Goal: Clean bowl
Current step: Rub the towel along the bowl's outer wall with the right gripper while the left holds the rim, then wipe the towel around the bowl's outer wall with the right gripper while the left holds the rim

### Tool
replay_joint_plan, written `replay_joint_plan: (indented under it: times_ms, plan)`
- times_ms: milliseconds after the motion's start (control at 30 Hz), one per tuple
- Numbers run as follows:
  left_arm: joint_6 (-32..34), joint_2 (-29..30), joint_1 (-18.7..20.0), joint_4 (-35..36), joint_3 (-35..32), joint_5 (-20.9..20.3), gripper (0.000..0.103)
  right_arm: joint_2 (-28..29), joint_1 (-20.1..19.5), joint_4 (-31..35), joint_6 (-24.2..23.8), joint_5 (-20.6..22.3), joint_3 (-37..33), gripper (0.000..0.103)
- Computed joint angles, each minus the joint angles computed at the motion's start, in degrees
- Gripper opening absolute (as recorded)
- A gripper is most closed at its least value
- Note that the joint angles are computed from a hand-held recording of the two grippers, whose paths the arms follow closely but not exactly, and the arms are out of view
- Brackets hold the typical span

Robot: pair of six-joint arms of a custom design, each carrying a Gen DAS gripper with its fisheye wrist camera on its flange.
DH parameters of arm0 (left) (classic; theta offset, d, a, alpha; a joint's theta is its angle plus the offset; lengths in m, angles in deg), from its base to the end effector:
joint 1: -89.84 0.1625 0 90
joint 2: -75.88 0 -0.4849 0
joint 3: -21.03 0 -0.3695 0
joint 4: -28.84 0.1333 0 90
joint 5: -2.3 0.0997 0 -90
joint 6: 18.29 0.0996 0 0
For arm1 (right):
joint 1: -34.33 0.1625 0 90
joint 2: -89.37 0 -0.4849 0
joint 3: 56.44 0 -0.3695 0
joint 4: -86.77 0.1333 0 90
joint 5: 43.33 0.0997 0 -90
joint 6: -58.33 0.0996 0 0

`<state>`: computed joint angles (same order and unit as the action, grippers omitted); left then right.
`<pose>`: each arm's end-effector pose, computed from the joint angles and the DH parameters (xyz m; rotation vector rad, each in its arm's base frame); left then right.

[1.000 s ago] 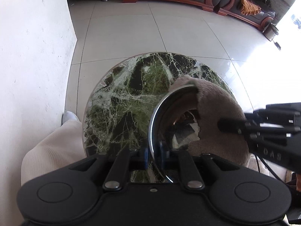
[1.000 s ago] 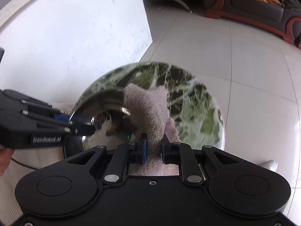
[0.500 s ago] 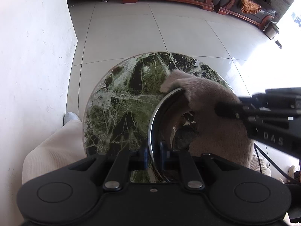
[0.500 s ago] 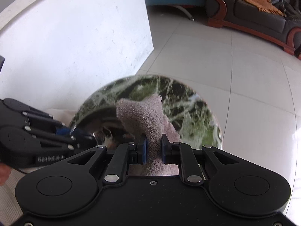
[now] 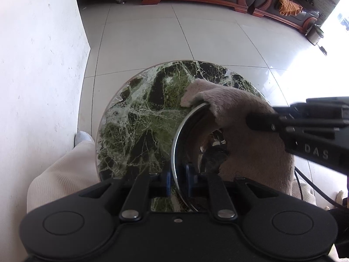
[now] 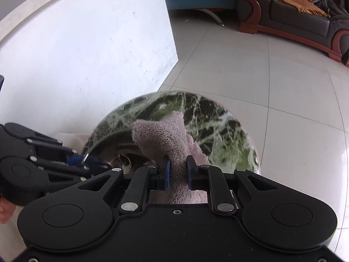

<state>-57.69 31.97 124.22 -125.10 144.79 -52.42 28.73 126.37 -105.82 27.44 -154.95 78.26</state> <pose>-0.2950 -0.4331 0.0296 0.4637 2.4646 -0.3510 0.1133 -0.4673 0.1961 0.6183 -2.5393 0.5186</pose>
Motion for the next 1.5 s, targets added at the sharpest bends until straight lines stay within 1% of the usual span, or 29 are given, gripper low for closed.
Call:
replay_joint_plan:
  times_ms: [100, 133, 200, 367, 467, 567, 667, 733, 800, 967, 1000, 1100, 1200, 1267, 1300, 1433, 1500]
  plan:
    - [0.30, 0.02, -0.03, -0.62, 0.24, -0.12, 0.013, -2.50, -2.08, 0.60, 3.70, 1.91, 3.14, 0.016]
    - [0.44, 0.07, -0.06, -0.80, 0.30, -0.19, 0.013, -3.30, -2.44, 0.48, 5.07, 2.52, 4.26, 0.017]
    - [0.70, 0.23, -0.17, -1.14, 0.38, -0.15, 0.013, -3.72, -2.26, -0.20, 5.97, 2.35, 5.42, 0.018]
    - [2.93, -0.31, 0.63, -5.91, 1.08, -0.77, 0.013, -3.22, -1.60, -1.21, 5.04, 1.13, 5.38, 0.018]
    - [7.22, -0.21, 1.12, -7.79, 0.01, 0.26, 0.013, -3.04, -1.47, -1.26, 4.29, 1.36, 5.14, 0.018]
    - [11.57, 0.73, 2.07, -9.05, -1.81, -0.15, 0.013, -2.61, -1.16, -1.78, 3.79, 1.00, 5.08, 0.018]
    - [14.11, 1.50, 2.64, -9.35, -2.64, -0.58, 0.014, -2.16, -0.85, -2.27, 3.14, 0.34, 4.86, 0.018]
    - [14.07, 1.06, 3.02, -9.58, -2.28, -1.50, 0.013, -1.74, -0.54, -2.45, 1.94, -0.32, 4.16, 0.018]
    - [13.14, 0.26, 3.21, -8.26, -1.80, -2.39, 0.010, -1.13, -0.22, -2.31, 0.40, -0.93, 3.09, 0.016]
    - [10.28, -1.71, 2.76, -5.43, 0.16, -4.88, 0.010, 0.73, 0.47, -0.22, -3.68, 0.01, -1.23, 0.016]
    - [9.81, -1.88, 2.46, -5.41, 0.64, -5.10, 0.011, 1.25, 0.74, 0.58, -4.72, 0.25, -2.28, 0.018]
    - [7.79, -1.96, 1.73, -5.27, 1.50, -5.18, 0.014, 3.51, 1.97, 0.14, -9.02, -0.50, -4.43, 0.022]
    - [4.75, -1.44, 1.39, -5.28, 1.54, -4.42, 0.012, 4.56, 2.59, -1.49, -10.54, -1.30, -4.56, 0.022]
    - [2.67, -1.07, 1.19, -5.27, 1.52, -3.90, 0.011, 3.90, 2.17, -1.97, -8.79, -0.82, -3.67, 0.022]
    - [1.62, -0.88, 1.09, -5.24, 1.50, -3.64, 0.010, 3.03, 1.55, -1.73, -6.57, -0.08, -2.97, 0.021]
    - [0.36, -0.22, 0.46, -4.21, 1.15, -3.69, 0.009, 0.46, -0.22, -1.90, -0.03, 0.72, 0.02, 0.019]
    - [0.19, -0.11, 0.41, -4.04, 1.10, -3.95, 0.009, -0.33, -0.69, -2.03, 1.88, 0.68, 1.26, 0.019]
